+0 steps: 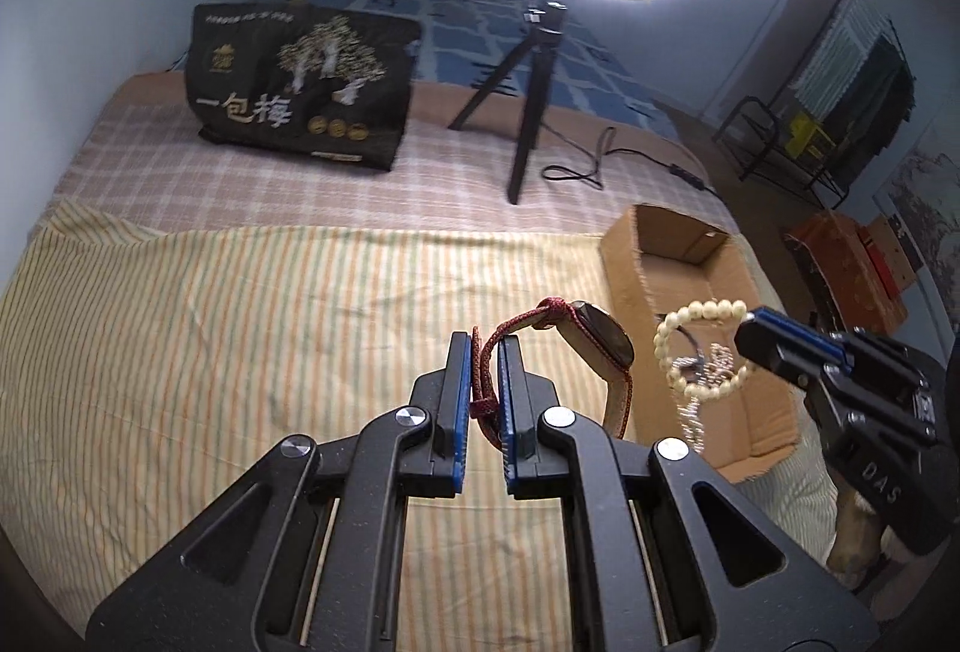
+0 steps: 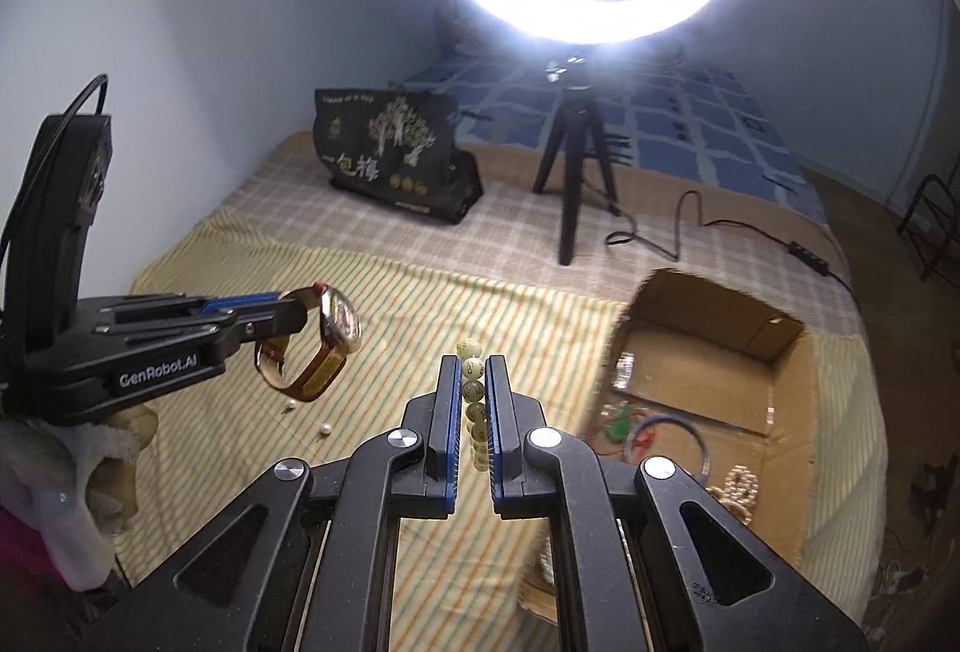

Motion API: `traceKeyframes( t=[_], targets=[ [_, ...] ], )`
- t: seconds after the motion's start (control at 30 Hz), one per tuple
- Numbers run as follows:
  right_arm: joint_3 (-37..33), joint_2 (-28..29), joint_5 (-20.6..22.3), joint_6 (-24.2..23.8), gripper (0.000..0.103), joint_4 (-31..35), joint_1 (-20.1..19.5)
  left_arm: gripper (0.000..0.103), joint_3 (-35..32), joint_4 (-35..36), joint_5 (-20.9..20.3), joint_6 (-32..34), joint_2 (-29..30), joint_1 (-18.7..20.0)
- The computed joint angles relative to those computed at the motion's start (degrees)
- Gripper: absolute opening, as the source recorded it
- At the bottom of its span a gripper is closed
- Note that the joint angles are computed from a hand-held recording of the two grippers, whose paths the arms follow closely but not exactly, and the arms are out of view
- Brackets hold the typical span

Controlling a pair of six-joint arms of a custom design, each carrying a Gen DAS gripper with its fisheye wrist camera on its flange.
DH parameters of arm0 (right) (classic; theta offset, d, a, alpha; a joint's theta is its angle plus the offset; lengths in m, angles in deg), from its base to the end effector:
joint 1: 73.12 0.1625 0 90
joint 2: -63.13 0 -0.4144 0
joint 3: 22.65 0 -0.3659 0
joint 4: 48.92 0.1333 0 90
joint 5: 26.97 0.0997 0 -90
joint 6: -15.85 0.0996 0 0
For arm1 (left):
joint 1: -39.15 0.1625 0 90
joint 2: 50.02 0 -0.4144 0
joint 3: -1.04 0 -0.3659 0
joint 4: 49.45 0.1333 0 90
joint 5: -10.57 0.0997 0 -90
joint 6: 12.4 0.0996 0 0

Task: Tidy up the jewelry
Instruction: 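Lift the watch and bead bracelet and carry both over the box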

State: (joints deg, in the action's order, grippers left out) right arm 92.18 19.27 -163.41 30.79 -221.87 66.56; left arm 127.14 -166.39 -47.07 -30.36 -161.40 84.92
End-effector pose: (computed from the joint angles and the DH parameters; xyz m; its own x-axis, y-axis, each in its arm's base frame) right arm 0.4436 -0.2963 0.0573 -0.7339 -0.2504 0.6314 -0.5761 0.7219 -0.3833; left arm -0.0882 -0.3581 0.3943 -0.8612 0.2673 -0.4324 0.4375 0.8228 -0.3627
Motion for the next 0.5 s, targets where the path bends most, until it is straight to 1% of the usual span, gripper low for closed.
traceKeyframes(
  t=[0.23,0.5],
  targets=[
    [3.11,-4.14,-2.48,1.88,0.006,-0.33,0.36,0.007,1.80,0.75,-0.92,-2.44,-0.47,-4.79],
    [7.07,-8.96,-5.09,4.25,0.006,-1.07,-0.10,0.007,3.72,-1.11,-2.87,-4.17,1.27,-8.30]
  ],
)
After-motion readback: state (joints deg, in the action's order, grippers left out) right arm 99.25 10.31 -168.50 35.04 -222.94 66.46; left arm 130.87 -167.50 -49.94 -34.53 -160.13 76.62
